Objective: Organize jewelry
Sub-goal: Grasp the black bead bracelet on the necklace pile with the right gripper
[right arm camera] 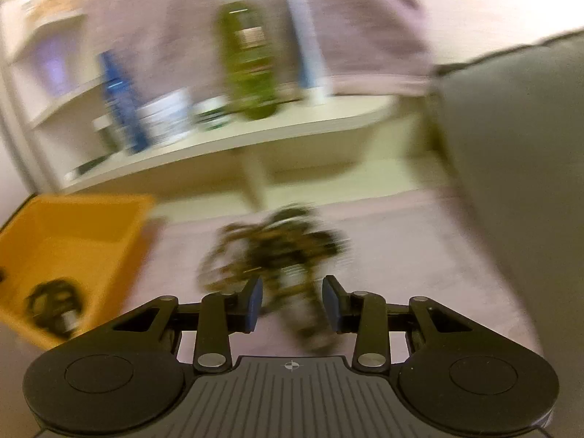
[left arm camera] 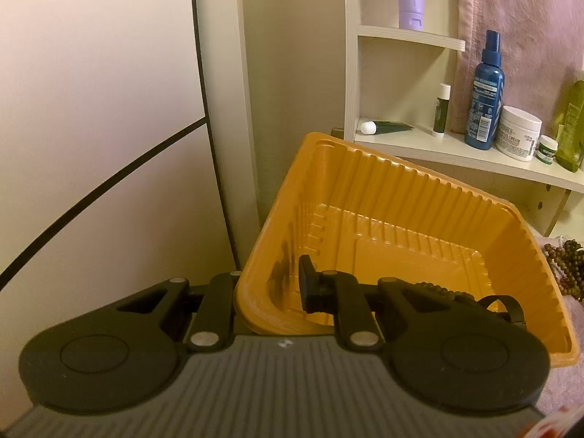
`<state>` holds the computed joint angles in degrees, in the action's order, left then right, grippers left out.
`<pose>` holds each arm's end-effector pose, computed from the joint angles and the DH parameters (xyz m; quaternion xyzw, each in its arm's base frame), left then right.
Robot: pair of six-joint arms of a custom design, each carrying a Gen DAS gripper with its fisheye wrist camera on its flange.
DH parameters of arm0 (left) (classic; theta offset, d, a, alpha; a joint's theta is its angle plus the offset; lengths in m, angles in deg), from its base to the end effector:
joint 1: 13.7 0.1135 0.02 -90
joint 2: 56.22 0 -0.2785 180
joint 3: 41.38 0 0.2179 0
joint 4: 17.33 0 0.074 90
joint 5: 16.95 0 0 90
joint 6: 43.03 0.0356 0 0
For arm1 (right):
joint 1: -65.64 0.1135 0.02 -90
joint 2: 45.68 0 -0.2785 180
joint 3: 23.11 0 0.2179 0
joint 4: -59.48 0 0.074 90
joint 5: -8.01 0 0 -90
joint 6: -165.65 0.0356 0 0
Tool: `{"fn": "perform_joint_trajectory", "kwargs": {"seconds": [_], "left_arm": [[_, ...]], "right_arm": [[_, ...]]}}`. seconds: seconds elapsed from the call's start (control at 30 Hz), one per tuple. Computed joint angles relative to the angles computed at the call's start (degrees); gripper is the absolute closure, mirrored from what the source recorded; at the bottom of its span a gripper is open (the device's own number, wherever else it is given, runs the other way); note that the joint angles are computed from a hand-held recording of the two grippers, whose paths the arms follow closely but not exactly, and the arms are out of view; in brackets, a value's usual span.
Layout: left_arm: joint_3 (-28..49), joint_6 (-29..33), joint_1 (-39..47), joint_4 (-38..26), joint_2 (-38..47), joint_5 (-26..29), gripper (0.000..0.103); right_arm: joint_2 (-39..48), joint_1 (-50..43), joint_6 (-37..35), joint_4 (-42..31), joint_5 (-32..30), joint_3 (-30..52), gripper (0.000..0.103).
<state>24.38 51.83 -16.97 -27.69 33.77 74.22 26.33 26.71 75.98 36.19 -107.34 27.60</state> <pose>0.3083 -0.0183 0.2404 0.0675 0.8827 -0.0026 0.4650 0.1750 -0.1217 0.2247 0.2226 0.8762 0.0666 0.4223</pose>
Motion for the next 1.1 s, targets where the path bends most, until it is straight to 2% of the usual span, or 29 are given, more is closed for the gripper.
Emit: {"fn": "perform_joint_trajectory", "kwargs": {"seconds": [0.2,0.4,0.7,0.8,0.9,0.97,1.03,1.1], "left_arm": [[-0.25,0.41,-0.54,0.11,-0.49,-1.1,0.088],[-0.04,0.78,-0.54,-0.47,-0.66,-1.29,0.088],[0.6,0.7,-0.76,-0.95,-0.13,-1.78,0.088],[0.7,0.72,-0.67,-0.94,0.11,-1.81,0.088],[0.78,0.74,-0.7,-0.99,0.2,-1.85,0.088],[0.76,0.71,-0.72,-0.93,0.21,-1.9,0.088],[0.65,0.8,-0.75,-0.75,0.22,-2.01,0.088],[0.68,0.74,-0.72,-0.83,0.21,-1.93,0.088]], "right_arm": [[10.05,-2.47,-5.71,5.22,1.03,2.13,0.066],[13.39,0.87,-10.69,10.51,0.25,1.39,0.064],[17.36,5.73,-22.45,15.29,3.27,1.91,0.045],[19.32,4.96,-24.08,14.93,1.62,3.47,0.041],[19.02,4.45,-26.61,11.15,-1.08,5.33,0.04],[17.73,4.62,-26.05,9.65,-2.48,5.43,0.036],[16.88,5.29,-24.57,8.69,-3.14,5.4,0.025],[16.24,6.89,-22.85,10.18,-1.7,4.52,0.018]]}}
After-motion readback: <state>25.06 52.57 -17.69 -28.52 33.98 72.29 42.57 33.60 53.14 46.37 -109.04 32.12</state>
